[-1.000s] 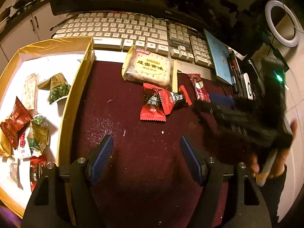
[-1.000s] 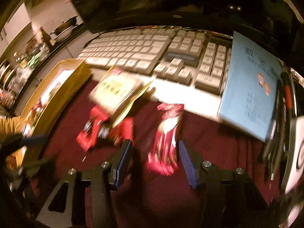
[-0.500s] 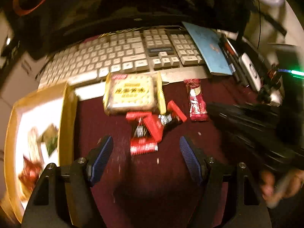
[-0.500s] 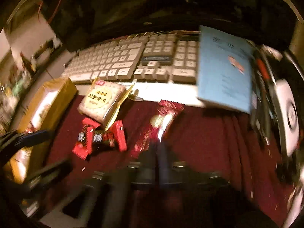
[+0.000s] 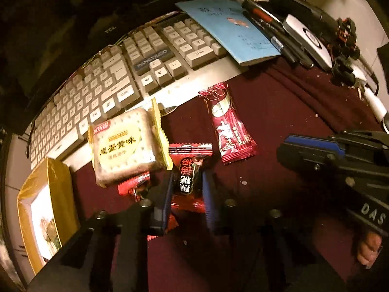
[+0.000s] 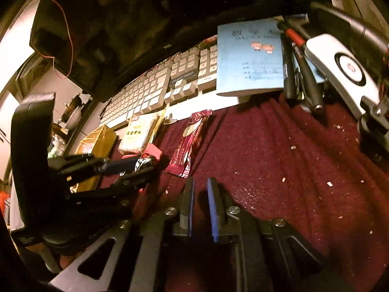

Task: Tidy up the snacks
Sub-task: 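Grasp and lift the red-black candy packet with the left tool while the right tool holds the pink packet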

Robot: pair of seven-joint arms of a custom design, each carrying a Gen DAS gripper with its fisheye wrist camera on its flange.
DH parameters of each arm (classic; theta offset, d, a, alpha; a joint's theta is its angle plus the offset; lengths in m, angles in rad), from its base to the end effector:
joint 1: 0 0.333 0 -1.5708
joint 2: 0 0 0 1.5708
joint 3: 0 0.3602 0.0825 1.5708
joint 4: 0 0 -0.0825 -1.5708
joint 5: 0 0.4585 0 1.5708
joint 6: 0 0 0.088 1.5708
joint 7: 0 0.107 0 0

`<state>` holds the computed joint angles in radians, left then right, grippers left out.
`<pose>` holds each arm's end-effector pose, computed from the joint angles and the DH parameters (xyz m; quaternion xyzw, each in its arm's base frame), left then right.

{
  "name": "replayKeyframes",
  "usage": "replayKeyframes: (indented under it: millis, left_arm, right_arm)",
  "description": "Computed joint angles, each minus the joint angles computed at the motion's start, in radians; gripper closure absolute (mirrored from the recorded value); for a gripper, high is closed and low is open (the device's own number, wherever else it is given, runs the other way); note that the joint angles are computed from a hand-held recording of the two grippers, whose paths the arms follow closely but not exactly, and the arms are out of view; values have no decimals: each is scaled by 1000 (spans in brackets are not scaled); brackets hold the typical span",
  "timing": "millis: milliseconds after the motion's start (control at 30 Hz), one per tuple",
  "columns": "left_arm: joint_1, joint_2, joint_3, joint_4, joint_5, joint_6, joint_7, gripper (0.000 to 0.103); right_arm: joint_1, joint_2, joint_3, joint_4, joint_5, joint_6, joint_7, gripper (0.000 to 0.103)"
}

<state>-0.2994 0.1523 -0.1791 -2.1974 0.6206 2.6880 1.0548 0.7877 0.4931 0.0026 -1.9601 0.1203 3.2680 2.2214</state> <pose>0.5555 -0.3076 0.3392 -0.5080 0.8290 -0.1107 0.2058 0.5265 0.5142 0.2997 -0.6535 0.6451 -0.0085 0.3958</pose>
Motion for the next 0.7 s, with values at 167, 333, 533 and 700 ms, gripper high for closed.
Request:
replayKeyframes:
  millis: [167, 333, 533, 700]
  left_arm:
    - [39, -105, -12, -127, -155, 154, -4, 88]
    - [77, -225, -34, -239, -261, 272, -69, 88]
    - [160, -316, -94, -310, -218, 291, -237, 88]
    - [221, -343, -133, -337, -134, 309, -330, 88]
  right_arm:
    - [-184, 12, 192, 26, -23, -17, -22, 71]
    - [-83, 51, 59, 194, -85, -249, 13, 70]
    - [142, 155, -200, 376, -340, -455, 235, 70]
    - [210, 194, -265, 432, -505, -533, 325, 73]
